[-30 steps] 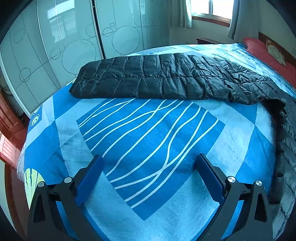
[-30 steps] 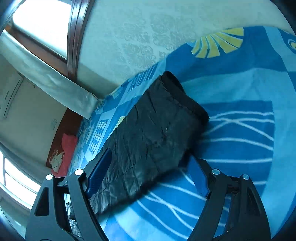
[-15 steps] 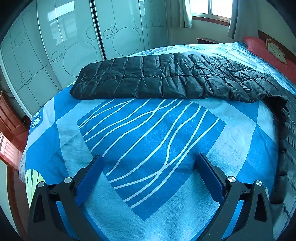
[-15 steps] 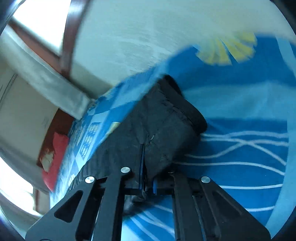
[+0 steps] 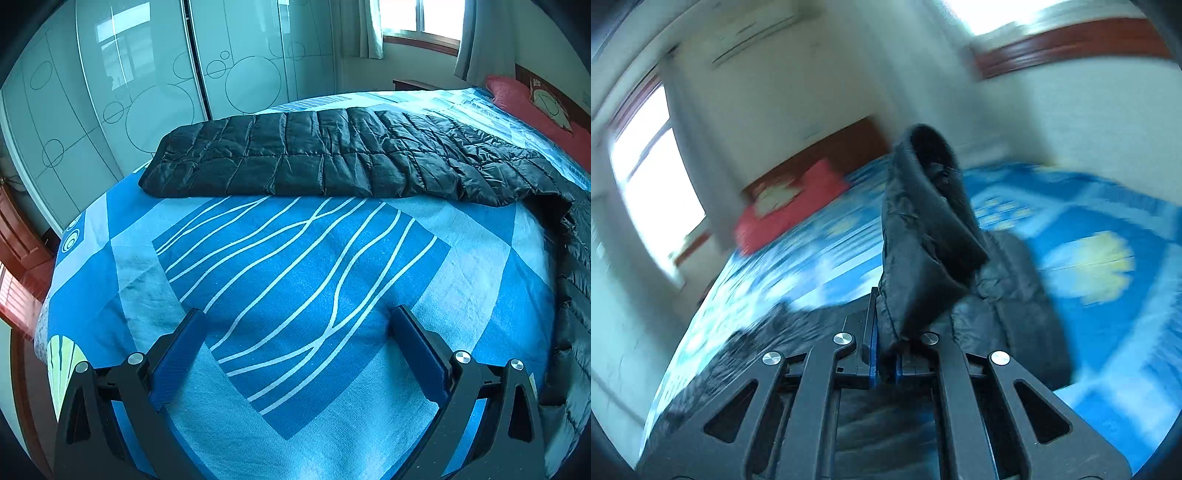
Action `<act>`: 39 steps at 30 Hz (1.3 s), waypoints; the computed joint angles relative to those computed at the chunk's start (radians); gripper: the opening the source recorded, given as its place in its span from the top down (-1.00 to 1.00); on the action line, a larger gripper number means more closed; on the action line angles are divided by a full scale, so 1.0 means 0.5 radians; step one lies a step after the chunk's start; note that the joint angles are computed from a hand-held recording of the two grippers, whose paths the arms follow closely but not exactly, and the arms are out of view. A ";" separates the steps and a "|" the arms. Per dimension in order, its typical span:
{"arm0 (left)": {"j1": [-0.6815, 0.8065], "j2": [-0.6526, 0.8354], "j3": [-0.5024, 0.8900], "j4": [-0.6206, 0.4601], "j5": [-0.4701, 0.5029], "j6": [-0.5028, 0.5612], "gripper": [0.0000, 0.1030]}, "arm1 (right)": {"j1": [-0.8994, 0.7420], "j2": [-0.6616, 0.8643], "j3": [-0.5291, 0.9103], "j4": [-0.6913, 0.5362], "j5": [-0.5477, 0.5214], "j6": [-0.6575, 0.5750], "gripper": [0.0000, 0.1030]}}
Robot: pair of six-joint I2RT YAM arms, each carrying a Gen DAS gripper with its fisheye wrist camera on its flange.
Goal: Fold large clothes
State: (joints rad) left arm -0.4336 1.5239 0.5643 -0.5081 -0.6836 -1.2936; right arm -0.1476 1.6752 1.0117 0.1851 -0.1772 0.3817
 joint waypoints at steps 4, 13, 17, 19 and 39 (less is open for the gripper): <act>-0.003 -0.008 -0.018 0.021 -0.007 -0.001 -0.93 | 0.480 0.241 0.294 -0.089 0.211 -0.002 0.89; -0.001 -0.035 -0.054 0.068 -0.008 0.007 -0.93 | 1.169 0.831 1.004 -0.436 0.394 0.011 0.89; 0.003 -0.041 -0.063 0.082 -0.009 0.013 -0.93 | 1.330 1.065 1.294 -0.625 0.400 -0.043 0.89; -0.002 -0.040 -0.064 0.082 -0.011 0.007 -0.93 | 1.389 1.152 1.395 -0.705 0.413 -0.057 0.88; -0.008 -0.025 -0.056 0.073 -0.017 -0.001 -0.93 | 0.984 0.553 0.675 -0.554 -0.062 -0.219 0.19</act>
State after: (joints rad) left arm -0.4377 1.5113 0.5361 -0.4716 -0.6919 -1.2942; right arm 0.3444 1.9518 1.3491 -0.0921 -0.2083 0.2720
